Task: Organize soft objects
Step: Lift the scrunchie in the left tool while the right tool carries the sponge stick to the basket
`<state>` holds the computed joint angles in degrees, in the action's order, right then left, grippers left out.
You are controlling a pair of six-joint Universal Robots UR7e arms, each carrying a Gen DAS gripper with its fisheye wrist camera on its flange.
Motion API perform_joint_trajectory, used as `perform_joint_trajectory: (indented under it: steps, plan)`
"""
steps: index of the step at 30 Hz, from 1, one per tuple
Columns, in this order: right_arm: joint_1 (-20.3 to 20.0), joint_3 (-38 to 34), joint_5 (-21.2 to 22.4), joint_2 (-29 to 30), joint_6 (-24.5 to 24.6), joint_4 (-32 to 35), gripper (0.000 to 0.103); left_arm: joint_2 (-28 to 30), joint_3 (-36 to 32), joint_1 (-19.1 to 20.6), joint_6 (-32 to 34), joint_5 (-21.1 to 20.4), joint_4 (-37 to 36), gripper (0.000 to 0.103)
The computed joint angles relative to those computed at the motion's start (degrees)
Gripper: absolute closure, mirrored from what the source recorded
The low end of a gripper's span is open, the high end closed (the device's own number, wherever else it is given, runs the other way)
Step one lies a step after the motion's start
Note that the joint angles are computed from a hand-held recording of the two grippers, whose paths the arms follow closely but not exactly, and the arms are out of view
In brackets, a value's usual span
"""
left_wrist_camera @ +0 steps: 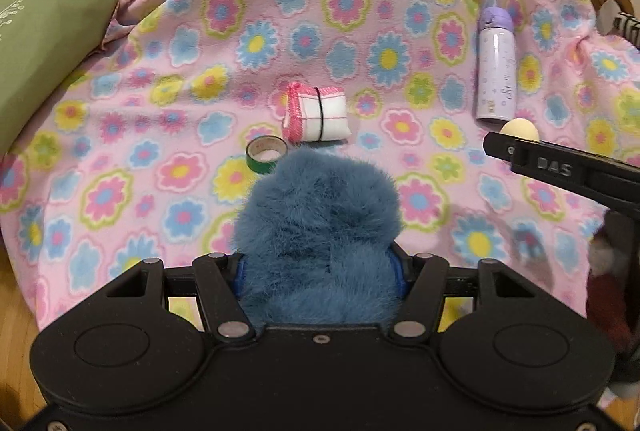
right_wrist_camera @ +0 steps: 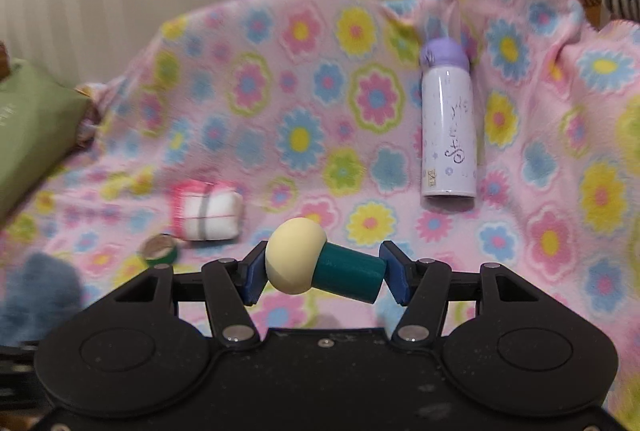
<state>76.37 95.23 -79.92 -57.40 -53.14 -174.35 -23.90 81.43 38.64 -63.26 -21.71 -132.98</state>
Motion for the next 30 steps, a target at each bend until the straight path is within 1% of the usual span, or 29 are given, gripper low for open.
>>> perform_joint_trajectory:
  steps: [4,9,11,14,16,20,22,24,27,30]
  plan:
    - [-1.8,7.3,3.2,-6.8,-0.8,0.6,0.045,-0.7,1.9,-1.9,-2.1,0.1,-0.2,0.046]
    - [-4.4,14.9,5.8,-14.2,-1.0,1.7,0.045,-1.0,3.5,-4.8,-6.1,1.1,3.1,0.045]
    - [-5.7,18.1,6.7,-17.5,-0.6,2.0,0.045,-1.2,4.6,-5.9,-7.3,1.2,3.0,0.045]
    - [-7.6,21.3,7.6,-21.7,0.4,3.5,0.045,-1.7,6.3,-7.7,-10.0,1.1,4.2,0.045]
    - [-9.1,23.4,8.6,-24.6,0.1,4.6,0.045,-2.1,7.5,-9.0,-12.3,0.9,5.6,0.045]
    - [-12.6,27.7,11.8,-30.3,-2.3,6.2,0.045,-2.6,9.3,-11.3,-17.1,0.2,9.2,0.045]
    - [-14.2,29.3,13.4,-32.6,-3.6,7.4,0.045,-2.8,10.4,-12.5,-18.7,-0.5,9.4,0.045]
    - [-15.9,30.7,15.4,-35.4,-5.3,9.9,0.045,-2.9,11.4,-13.4,-20.3,-1.2,9.3,0.045]
    - [-17.6,32.1,16.5,-38.2,-7.3,12.6,0.044,-2.6,12.5,-14.2,-19.1,-2.9,6.8,0.045]
    - [-18.1,32.6,15.0,-38.8,-7.0,13.8,0.044,-1.8,12.8,-13.7,-15.5,-5.3,2.6,0.045]
